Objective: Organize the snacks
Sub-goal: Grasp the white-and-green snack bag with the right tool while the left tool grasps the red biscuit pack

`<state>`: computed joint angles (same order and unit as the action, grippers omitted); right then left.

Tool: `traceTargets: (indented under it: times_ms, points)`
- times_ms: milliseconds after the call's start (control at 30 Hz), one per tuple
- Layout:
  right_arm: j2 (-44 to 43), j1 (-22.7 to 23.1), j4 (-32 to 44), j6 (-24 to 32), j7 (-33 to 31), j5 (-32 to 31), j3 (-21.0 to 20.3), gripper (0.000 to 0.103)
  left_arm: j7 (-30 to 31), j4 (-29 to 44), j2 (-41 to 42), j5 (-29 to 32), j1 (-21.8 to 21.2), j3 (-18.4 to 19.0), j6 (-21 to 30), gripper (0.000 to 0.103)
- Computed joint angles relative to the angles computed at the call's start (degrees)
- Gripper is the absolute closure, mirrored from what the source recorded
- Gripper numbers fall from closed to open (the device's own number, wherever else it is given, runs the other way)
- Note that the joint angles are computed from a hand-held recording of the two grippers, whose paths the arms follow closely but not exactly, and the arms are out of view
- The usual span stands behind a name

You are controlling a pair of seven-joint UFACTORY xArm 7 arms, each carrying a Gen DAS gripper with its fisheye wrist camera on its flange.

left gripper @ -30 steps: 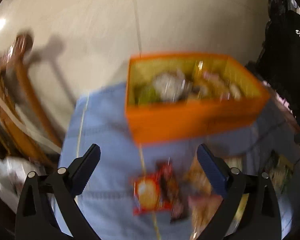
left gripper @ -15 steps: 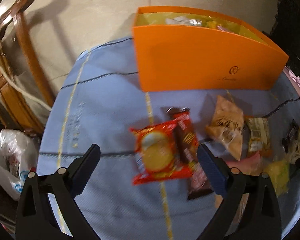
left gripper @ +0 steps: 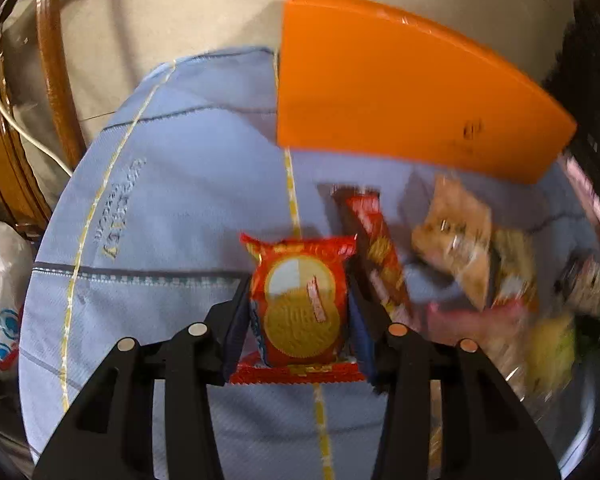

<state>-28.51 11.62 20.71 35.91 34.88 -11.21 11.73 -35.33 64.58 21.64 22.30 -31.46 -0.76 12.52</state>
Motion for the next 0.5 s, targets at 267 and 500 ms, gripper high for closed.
traceTargets:
  times_ms: [267,500]
  points:
    - [-7.55,1.39,-8.45,-8.37,-1.99,9.75,-6.63,0.082,-2.08,0.72,0.46,3.75,-0.59,0.68,1.04,0.059]
    - [-10.28,2.38,-9.29,-7.85,-6.87,12.72,-7.60,0.081,-2.47,-1.82,-1.11,2.72,-0.92,0.60,0.29,0.059]
